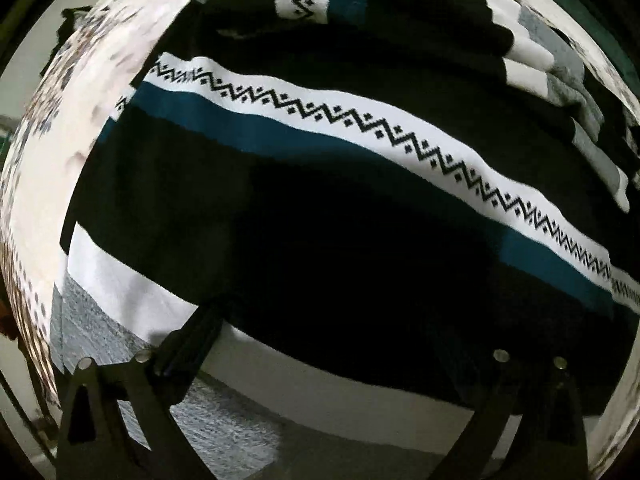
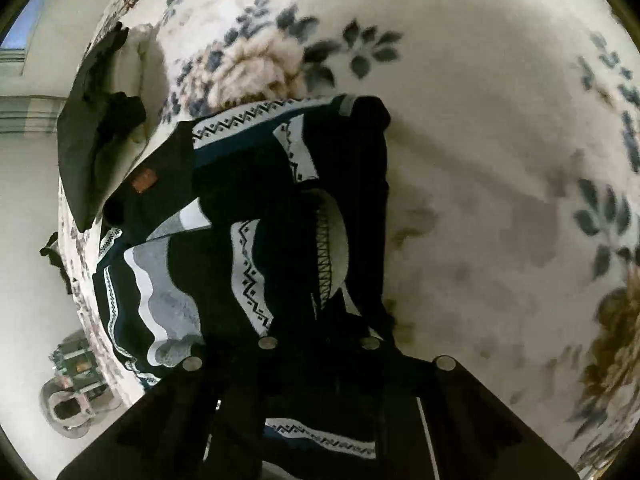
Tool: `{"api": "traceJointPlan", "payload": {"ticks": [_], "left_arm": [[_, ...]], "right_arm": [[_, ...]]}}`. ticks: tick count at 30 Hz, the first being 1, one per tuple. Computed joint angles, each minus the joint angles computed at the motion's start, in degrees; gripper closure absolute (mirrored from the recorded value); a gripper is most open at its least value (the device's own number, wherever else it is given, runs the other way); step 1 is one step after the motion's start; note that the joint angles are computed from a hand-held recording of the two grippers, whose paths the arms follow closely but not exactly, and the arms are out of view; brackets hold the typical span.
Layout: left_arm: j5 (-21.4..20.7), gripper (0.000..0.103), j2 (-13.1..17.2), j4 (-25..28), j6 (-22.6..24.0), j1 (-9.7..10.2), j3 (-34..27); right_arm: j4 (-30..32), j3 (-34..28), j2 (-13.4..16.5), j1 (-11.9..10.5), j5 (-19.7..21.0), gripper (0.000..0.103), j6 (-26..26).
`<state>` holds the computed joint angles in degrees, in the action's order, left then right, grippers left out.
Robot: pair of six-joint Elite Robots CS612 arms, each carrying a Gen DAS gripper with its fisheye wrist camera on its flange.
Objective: Fold small clothes
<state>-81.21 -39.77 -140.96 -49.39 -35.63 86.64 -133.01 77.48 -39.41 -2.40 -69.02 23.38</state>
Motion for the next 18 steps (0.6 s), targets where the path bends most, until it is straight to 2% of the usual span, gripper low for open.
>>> {"api": "traceJointPlan", "payload": {"ticks": [3,4,6,8,10,11,13,15,16,17,18], "left_arm": [[-0.1,0.0,-0.1,-0.5,-0.8,0.01,0.2],[-0.9,0.0,-0.2,-0.2,-0.5,0.22,0.2],[-3.4,0.0,-0.9,-0.9,-0.3,0.83,0.6],[-6.3,0.0,-2.6,-6.7,-3.0,2.0,3.2],[-6.9,0.0,-4.0,-11.4,-5.5,2.88,5.2],[-6.6,0.0,-5.0,-15.5,-7.3,3.62,6.6],[-6.4,0.0,-5.6,-20.8,-10.0,4.76,7.9],[-7.8,0.0,-5.1,-28.1,-13.8,6.63,8.3],[-8.3,0.003,-4.3,-31.0,-15.2,7.51,8.1],[-8.9,0.009,-3.2,-33.5,-16.8,8.51,7.2],[-8.9,0.023,-2.0,-33.6,-17.7,8.69,5.6]], "right_arm": [[-1.7,3.0,-2.8,0.0,-0.3,0.093,-0.5],[-0.8,3.6,-3.5,-0.2,-0.3,0.093,-0.5],[4.9,2.7,-3.2,-0.4,-0.2,0.093,-1.4],[12.1,0.6,-2.2,-0.4,-0.1,0.079,-3.2],[16.4,-1.5,-1.7,0.0,-3.1,0.077,-5.4],[15.9,-1.9,-2.1,0.5,-5.4,0.069,-6.4],[12.5,-2.3,-3.1,1.4,-9.1,0.063,-7.6],[9.3,-3.5,-3.3,2.2,-8.2,0.059,-9.3],[9.4,-5.5,-2.6,2.8,-6.3,0.053,-10.9],[9.9,-7.3,-1.7,3.2,-4.4,0.051,-12.4],[11.2,-10.3,-0.1,3.9,-1.5,0.051,-14.4]]}}
